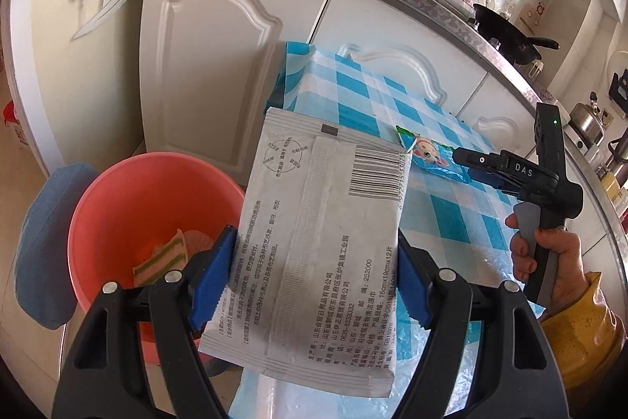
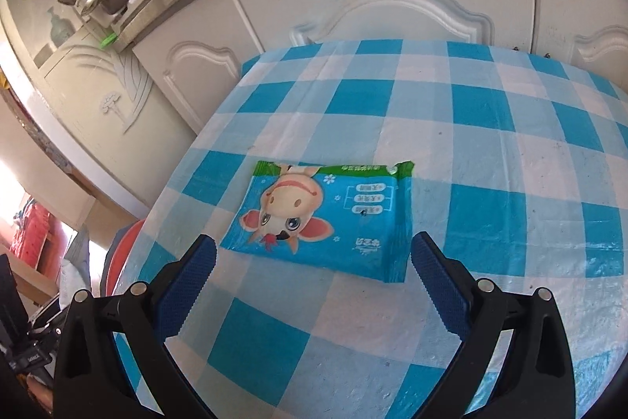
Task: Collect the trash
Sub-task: 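Grasp the blue wet-wipe packet with the right tool while the left tool holds the sachet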
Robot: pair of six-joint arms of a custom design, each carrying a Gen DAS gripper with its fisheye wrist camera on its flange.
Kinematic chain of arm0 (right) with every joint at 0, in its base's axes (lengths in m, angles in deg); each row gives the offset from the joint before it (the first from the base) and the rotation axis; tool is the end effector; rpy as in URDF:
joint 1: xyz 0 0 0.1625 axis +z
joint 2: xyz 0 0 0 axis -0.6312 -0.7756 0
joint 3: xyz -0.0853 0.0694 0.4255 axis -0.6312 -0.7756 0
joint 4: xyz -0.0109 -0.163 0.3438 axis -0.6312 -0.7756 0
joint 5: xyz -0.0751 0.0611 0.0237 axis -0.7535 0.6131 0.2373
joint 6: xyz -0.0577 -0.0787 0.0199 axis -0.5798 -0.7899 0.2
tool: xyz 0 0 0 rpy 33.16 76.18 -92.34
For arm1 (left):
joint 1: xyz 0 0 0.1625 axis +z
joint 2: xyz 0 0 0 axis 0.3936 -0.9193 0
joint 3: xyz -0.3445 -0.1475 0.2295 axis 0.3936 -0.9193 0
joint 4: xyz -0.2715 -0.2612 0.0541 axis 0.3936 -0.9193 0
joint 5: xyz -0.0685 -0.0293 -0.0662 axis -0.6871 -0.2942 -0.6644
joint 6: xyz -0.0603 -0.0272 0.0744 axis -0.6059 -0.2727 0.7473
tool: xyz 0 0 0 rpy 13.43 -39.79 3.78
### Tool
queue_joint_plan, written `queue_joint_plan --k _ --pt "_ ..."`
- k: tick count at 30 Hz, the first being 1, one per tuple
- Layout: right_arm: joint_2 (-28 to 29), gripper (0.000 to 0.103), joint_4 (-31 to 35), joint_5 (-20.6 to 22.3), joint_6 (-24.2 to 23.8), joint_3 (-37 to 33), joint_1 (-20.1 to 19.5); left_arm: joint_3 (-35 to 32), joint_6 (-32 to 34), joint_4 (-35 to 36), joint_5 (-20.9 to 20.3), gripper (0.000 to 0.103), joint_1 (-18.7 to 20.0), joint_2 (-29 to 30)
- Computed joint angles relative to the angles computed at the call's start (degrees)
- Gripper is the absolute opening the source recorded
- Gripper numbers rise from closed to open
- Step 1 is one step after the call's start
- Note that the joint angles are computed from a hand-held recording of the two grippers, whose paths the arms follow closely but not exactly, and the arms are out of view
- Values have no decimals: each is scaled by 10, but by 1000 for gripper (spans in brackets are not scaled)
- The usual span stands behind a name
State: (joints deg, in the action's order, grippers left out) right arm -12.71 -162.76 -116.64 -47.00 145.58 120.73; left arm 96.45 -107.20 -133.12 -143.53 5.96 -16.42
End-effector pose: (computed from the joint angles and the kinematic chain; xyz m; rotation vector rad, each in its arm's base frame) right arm 0.0383 -0.4792 0.4361 0.2438 -2.5368 0.8790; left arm -0.3633 -0.4216 0.0915 0.5958 2.6688 -0.8281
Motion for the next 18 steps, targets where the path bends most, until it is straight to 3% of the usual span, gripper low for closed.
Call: queue_joint_plan --k 3,9,12,15,18 --pt "1 98 -2 -7 -30 14 13 1 0 -5 -5 75 3 1" --pt "-12 98 65 56 -45 24 24 2 -2 -9 -11 75 7 2" --pt "-3 98 -16 16 -55 33 43 2 -6 -5 -9 75 6 2" --pt "37 98 -115 -76 -96 25 65 -3 -3 5 -4 75 3 4" --pt "65 98 -143 -108 -128 10 59 -9 -1 20 0 75 3 7"
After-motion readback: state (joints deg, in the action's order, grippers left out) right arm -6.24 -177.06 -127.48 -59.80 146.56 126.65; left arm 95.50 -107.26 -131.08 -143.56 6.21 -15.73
